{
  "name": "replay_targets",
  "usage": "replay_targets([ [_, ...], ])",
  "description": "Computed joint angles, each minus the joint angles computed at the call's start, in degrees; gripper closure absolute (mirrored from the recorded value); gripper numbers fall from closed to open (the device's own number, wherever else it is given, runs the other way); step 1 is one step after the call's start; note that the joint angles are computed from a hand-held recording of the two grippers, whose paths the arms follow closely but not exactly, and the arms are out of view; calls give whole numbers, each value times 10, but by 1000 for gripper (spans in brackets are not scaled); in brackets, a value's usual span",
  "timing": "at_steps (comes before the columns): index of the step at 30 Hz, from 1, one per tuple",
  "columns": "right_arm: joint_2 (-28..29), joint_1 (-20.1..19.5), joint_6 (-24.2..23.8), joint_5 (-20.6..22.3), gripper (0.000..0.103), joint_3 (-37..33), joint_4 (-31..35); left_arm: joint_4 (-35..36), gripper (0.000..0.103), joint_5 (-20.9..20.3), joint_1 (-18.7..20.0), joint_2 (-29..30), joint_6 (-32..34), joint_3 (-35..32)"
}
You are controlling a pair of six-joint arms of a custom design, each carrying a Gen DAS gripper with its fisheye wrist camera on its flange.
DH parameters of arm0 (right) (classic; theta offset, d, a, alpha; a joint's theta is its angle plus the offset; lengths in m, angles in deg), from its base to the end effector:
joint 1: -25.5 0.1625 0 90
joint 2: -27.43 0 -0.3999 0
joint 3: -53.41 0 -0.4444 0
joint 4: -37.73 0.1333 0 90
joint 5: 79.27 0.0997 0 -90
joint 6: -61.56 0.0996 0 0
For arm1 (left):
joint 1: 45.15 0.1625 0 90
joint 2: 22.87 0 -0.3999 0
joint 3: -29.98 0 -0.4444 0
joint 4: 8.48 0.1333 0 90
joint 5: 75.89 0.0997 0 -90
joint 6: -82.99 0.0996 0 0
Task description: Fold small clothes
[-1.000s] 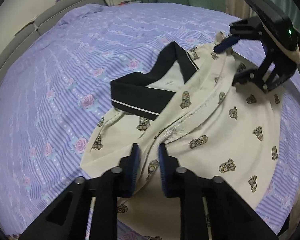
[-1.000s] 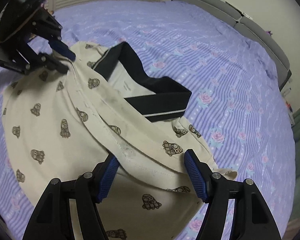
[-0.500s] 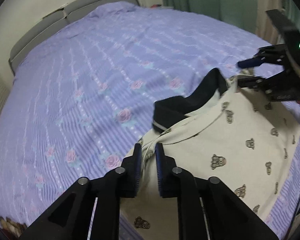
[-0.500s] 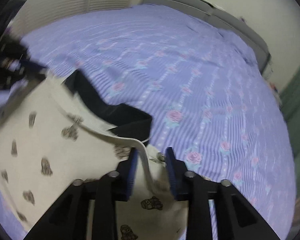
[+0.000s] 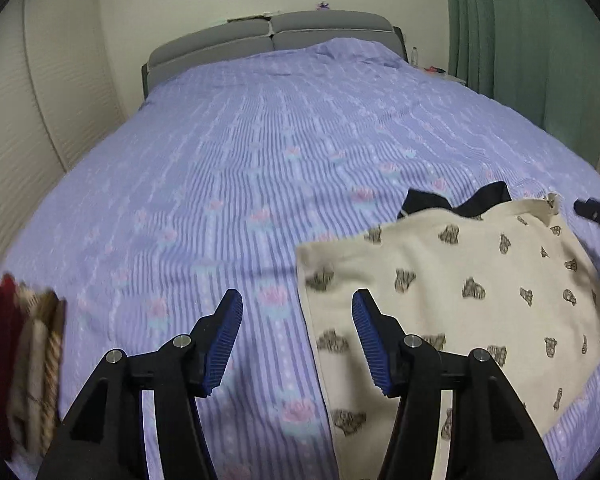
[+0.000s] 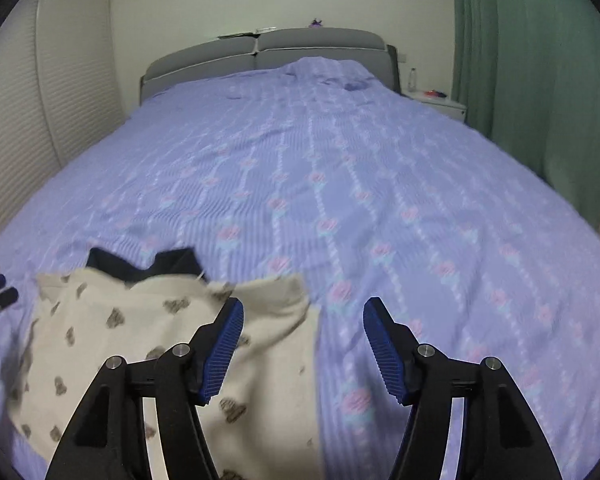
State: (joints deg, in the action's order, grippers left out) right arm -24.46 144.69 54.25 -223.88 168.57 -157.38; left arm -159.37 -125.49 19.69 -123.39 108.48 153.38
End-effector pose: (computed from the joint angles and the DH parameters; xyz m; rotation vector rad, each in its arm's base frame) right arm 0.3183 -0.4630 0.1038 0.2690 -2.1638 1.0124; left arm -0.0172 -0.5020 0.3845 0.7278 2.2265 -0.7979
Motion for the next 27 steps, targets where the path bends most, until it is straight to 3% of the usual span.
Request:
replay_targets([
  [3, -4, -18, 18, 11, 40, 2, 24, 5, 47, -8, 17, 16, -32, -15],
  [10, 9, -41, 30, 52, 41, -33, 82, 67, 47, -113, 70, 68, -130, -84],
  [16, 16, -48, 26, 57, 42, -33, 65, 77, 49, -127, 78, 103, -140, -106],
  [19, 11, -56, 32, 62, 43, -33, 70, 79, 63, -119, 74, 113, -130, -110],
  [20, 9, -59, 35, 69, 47, -32, 70, 81, 73, -119, 73, 114, -126, -110],
  [22, 4, -66, 40, 80, 57, -31, 80, 88, 83, -119, 71, 116, -124, -114],
  [25, -5, -77, 58, 106, 65, -32, 112, 88, 91, -122, 66, 109, -120, -111],
  [27, 2, -73, 44, 97, 79, -32, 93, 75, 91, -126, 61, 98, -113, -104],
])
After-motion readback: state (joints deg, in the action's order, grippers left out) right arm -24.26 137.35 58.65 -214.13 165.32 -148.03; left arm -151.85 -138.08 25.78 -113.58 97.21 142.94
